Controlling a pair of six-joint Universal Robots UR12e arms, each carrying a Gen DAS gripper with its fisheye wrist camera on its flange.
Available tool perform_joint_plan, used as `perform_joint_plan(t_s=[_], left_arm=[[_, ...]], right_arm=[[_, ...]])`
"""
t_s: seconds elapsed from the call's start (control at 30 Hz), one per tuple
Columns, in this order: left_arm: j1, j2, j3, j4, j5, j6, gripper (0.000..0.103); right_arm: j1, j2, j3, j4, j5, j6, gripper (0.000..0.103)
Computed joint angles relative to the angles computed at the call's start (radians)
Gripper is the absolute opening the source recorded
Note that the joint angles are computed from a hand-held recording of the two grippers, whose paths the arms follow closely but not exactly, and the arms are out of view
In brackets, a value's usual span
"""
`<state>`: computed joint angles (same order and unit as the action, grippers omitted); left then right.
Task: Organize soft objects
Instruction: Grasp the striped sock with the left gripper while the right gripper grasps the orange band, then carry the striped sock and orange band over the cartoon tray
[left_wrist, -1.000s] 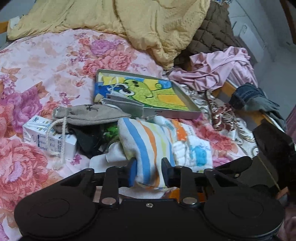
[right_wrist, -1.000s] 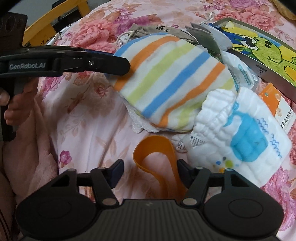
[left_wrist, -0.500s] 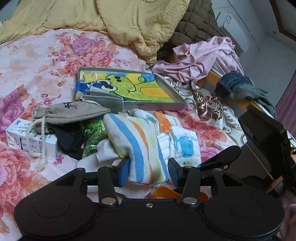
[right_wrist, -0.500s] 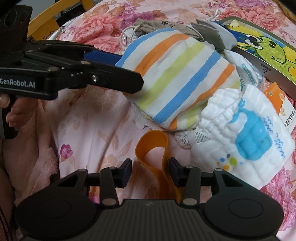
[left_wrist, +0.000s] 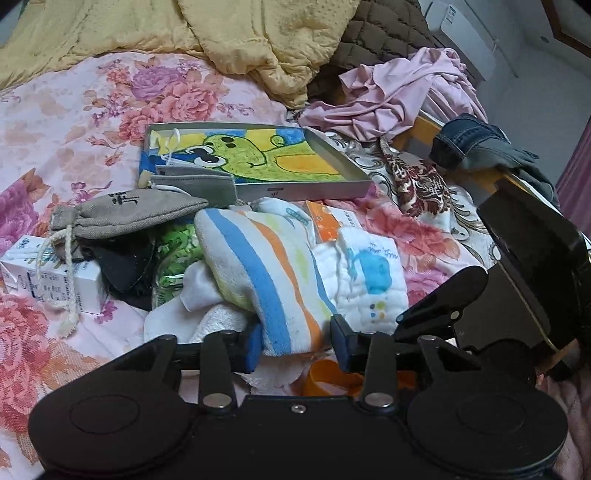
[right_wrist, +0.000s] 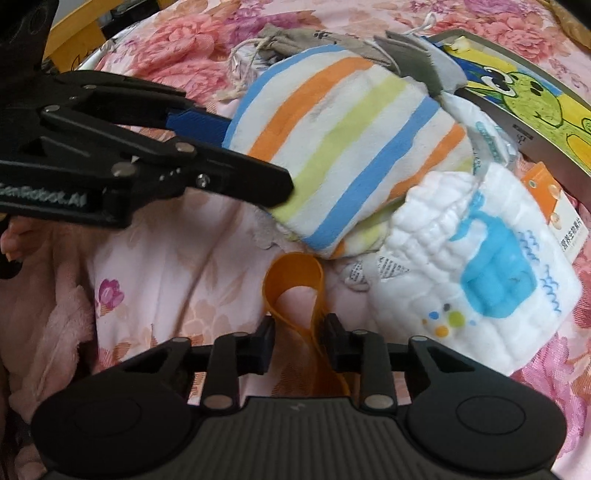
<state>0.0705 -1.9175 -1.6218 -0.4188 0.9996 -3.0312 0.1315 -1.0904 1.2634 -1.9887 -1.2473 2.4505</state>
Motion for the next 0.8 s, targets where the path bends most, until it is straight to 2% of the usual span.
perform_joint_plan(t_s=[0.1,0.13,0.23,0.37,0.47,0.57,0.63,0.8], left_arm=[[-0.002,0.000,-0.002,0.018,0.025,-0.014,0.021],[-0.002,0.000,-0.005,0.034,0.031,-0.027,0.018],[-0.004,0.005,-0.018,0.089,0.050,-0.030,0.015],[-0.016,0.020,-0.045,0.188,0.093,0.043,0.013],[-0.020,0.031,-0.067,0.260,0.094,0.095,0.013],[-0.020,0.039,-0.083,0.314,0.086,0.113,0.013],[-0.020,0.040,-0.090,0.355,0.090,0.099,0.013],[-0.008,0.024,-0.080,0.453,0.070,0.006,0.013]], right_arm=[[0.004,-0.008,0.015,-0.030,-0.012,-0.016,0.024],[0.005,-0.011,0.021,-0.038,-0.011,-0.020,0.015],[-0.001,-0.019,0.034,-0.068,0.006,-0.004,0.010],[-0.023,-0.045,0.070,-0.141,0.088,0.037,0.007],[-0.034,-0.057,0.085,-0.173,0.129,0.057,0.007],[-0.048,-0.068,0.100,-0.211,0.175,0.084,0.007],[-0.062,-0.072,0.109,-0.254,0.213,0.117,0.007],[-0.087,-0.081,0.135,-0.365,0.296,0.196,0.007]])
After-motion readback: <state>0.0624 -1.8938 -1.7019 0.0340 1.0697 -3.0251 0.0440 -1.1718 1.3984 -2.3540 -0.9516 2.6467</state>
